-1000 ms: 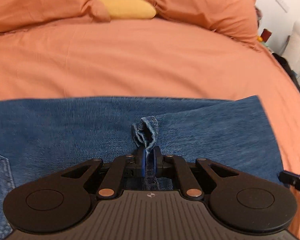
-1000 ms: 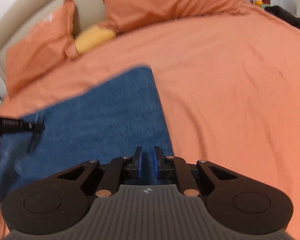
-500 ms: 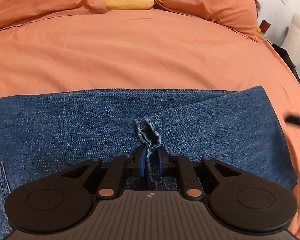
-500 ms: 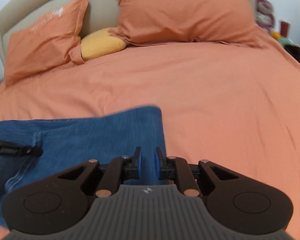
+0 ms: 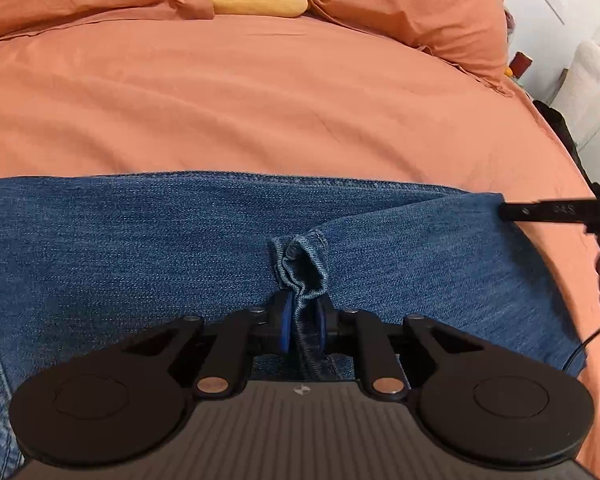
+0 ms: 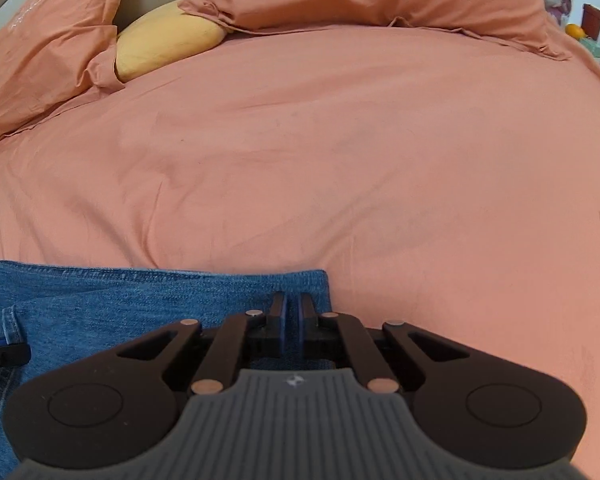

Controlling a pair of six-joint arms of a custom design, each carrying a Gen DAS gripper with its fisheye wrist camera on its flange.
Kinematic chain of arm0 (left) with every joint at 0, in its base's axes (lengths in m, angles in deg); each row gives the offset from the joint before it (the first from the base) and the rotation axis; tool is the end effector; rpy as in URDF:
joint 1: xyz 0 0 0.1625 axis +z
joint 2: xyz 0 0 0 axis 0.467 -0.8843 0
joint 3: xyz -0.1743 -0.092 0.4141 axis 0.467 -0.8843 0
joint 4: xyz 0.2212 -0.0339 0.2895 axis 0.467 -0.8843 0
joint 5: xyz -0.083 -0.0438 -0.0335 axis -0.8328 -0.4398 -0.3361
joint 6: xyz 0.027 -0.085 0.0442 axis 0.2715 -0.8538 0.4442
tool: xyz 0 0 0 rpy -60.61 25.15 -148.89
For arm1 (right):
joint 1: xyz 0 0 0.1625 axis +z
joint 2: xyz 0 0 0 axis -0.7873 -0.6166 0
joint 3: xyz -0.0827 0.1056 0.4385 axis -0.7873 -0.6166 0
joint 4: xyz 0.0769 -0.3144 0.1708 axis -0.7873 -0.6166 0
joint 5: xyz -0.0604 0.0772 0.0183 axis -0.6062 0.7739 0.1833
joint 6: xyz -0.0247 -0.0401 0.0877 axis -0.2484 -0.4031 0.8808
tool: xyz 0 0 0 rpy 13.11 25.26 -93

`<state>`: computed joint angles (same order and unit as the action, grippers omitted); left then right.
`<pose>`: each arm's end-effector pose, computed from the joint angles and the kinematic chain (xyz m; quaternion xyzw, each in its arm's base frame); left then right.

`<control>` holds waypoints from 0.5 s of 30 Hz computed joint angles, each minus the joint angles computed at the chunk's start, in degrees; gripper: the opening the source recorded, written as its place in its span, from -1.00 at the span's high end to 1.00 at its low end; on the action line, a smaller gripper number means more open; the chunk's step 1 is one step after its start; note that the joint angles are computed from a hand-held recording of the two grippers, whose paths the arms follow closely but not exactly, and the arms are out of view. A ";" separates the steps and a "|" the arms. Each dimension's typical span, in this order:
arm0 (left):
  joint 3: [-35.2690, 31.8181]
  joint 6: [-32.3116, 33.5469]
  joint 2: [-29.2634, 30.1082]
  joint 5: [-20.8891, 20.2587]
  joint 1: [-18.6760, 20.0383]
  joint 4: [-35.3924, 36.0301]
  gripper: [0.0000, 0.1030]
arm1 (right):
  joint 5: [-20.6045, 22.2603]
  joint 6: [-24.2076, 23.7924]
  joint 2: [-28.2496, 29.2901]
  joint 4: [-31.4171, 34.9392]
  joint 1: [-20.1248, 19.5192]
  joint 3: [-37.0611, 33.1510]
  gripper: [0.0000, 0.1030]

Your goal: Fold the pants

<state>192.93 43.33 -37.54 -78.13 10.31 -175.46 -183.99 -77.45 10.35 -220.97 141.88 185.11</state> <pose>-0.1048 -0.3331 0.3471 0.0926 0.9351 -0.2491 0.2346 0.0825 -0.5807 0.3158 0.1508 -0.9088 0.2268 0.3160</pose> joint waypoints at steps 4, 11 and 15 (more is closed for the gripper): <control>-1.69 -9.55 -3.66 2.33 -7.02 12.61 0.43 | 0.46 -0.14 -6.62 -1.25 1.87 6.65 0.83; 0.51 -30.21 -12.79 2.16 -26.69 32.28 0.43 | 4.43 -0.87 -18.57 -14.92 2.80 25.79 0.80; 1.60 -36.23 -12.75 -1.13 -30.69 38.05 0.54 | 6.78 0.58 -19.60 -22.73 1.65 33.52 0.80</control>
<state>194.53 7.09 -50.29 -79.26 -20.38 -137.41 -177.21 -76.87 -9.25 -243.70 143.53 218.63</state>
